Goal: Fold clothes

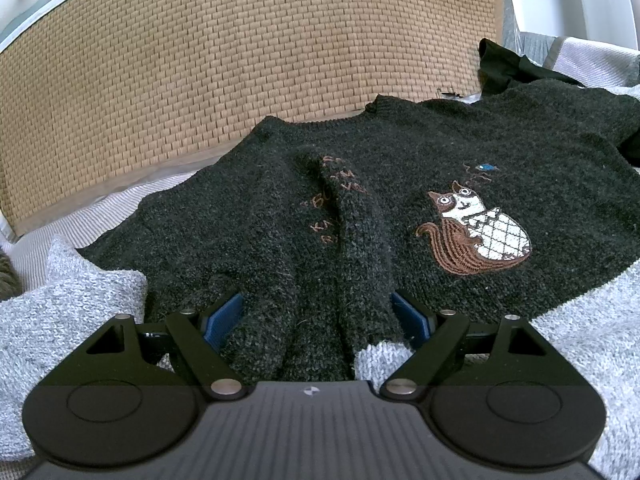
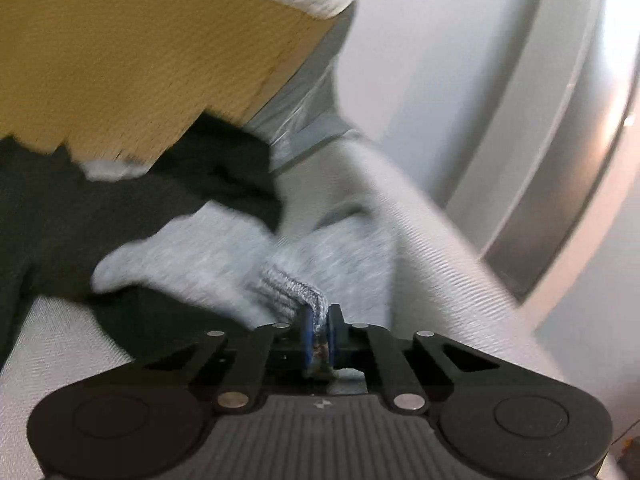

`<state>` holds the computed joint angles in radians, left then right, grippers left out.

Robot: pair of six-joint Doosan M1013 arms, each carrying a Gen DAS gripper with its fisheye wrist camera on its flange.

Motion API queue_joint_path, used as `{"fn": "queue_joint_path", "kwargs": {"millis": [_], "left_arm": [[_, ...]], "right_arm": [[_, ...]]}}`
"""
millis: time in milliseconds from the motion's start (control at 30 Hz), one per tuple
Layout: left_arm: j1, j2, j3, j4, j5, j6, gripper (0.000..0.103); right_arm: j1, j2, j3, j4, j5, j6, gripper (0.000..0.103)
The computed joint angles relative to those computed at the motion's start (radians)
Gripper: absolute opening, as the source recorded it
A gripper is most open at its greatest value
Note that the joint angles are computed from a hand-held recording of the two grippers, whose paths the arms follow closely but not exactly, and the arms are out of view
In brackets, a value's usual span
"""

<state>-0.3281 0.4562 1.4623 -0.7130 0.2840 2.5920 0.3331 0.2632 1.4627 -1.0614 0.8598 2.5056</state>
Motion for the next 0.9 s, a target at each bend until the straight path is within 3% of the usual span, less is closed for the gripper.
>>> {"fn": "queue_joint_path", "kwargs": {"millis": [100,333,600,900], "left_arm": [[0.001,0.000,0.000,-0.005,-0.001,0.008,0.084],[0.002,0.001,-0.002,-0.010,0.000,0.016,0.084],[0.002,0.002,-0.003,-0.014,0.001,0.020,0.084],[0.001,0.003,-0.005,-0.005,0.000,0.011,0.084]], "right_arm": [[-0.006,-0.021,0.003,-0.079,0.016,0.045,0.008],[-0.056,-0.062,-0.030,-0.055,0.013,0.071,0.008],[-0.073,-0.085,-0.021,-0.114,0.053,-0.224,0.008],[-0.066,-0.109,0.028,-0.240,0.080,-0.335,0.008]]}}
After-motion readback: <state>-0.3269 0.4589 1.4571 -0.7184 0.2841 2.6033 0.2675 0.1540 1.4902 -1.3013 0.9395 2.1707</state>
